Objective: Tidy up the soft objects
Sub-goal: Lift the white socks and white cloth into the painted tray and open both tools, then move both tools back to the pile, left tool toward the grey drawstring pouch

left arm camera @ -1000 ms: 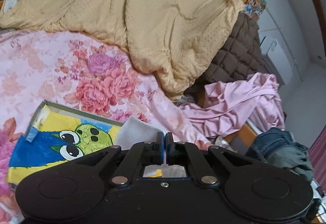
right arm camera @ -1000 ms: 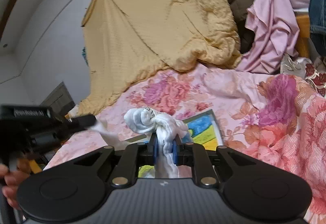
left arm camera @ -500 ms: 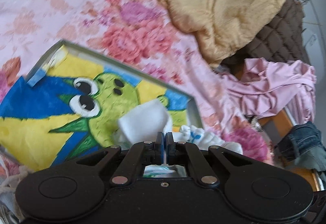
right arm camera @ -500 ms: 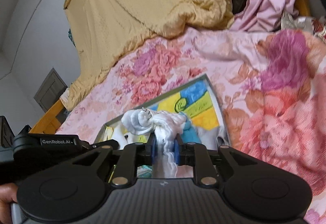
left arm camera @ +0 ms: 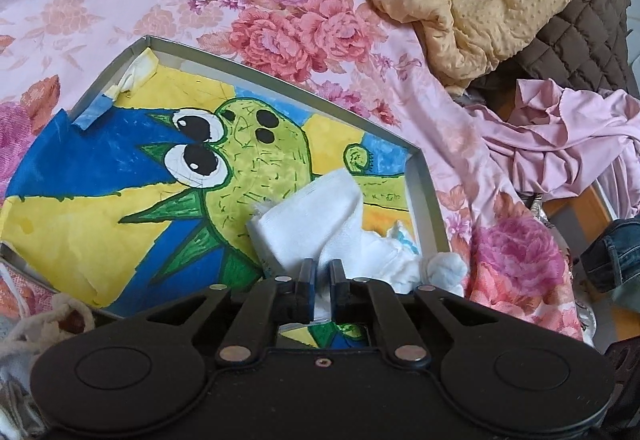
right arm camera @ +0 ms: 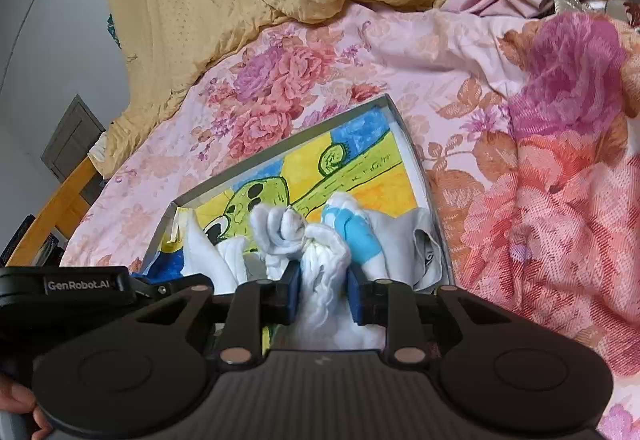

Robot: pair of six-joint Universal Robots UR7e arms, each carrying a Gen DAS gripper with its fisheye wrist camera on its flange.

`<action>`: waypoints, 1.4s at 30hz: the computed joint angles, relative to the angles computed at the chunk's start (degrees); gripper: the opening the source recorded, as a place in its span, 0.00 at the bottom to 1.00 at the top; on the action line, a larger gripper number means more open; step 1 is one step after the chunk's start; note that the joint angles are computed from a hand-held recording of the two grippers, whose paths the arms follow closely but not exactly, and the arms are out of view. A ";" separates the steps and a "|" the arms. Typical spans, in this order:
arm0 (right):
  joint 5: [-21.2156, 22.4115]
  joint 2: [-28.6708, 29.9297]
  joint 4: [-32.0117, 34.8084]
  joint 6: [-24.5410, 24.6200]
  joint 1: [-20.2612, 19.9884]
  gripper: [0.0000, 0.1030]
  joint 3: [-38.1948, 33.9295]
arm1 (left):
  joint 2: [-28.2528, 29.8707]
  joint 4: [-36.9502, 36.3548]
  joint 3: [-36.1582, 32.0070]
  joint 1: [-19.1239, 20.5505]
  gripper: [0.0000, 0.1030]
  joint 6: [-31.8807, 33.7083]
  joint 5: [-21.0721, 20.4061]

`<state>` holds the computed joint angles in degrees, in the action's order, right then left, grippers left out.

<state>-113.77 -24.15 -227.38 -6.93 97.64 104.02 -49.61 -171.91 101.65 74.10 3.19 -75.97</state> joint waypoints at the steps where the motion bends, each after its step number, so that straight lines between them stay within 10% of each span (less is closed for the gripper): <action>1: -0.28 0.02 -0.32 -0.44 0.20 0.31 0.08 | 0.01 -0.11 0.09 -0.07 0.10 -0.15 0.33; 19: -6.14 0.35 -11.54 -8.21 4.84 0.82 3.80 | -6.67 -6.85 8.88 -2.85 0.51 3.29 5.56; 42: -14.40 7.11 -34.46 -19.27 18.02 1.00 7.90 | -22.33 -28.04 30.68 -4.01 0.96 16.39 0.80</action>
<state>-128.17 -17.04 -261.84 -26.20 115.65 111.92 -71.94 -199.95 132.32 70.08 19.58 -75.16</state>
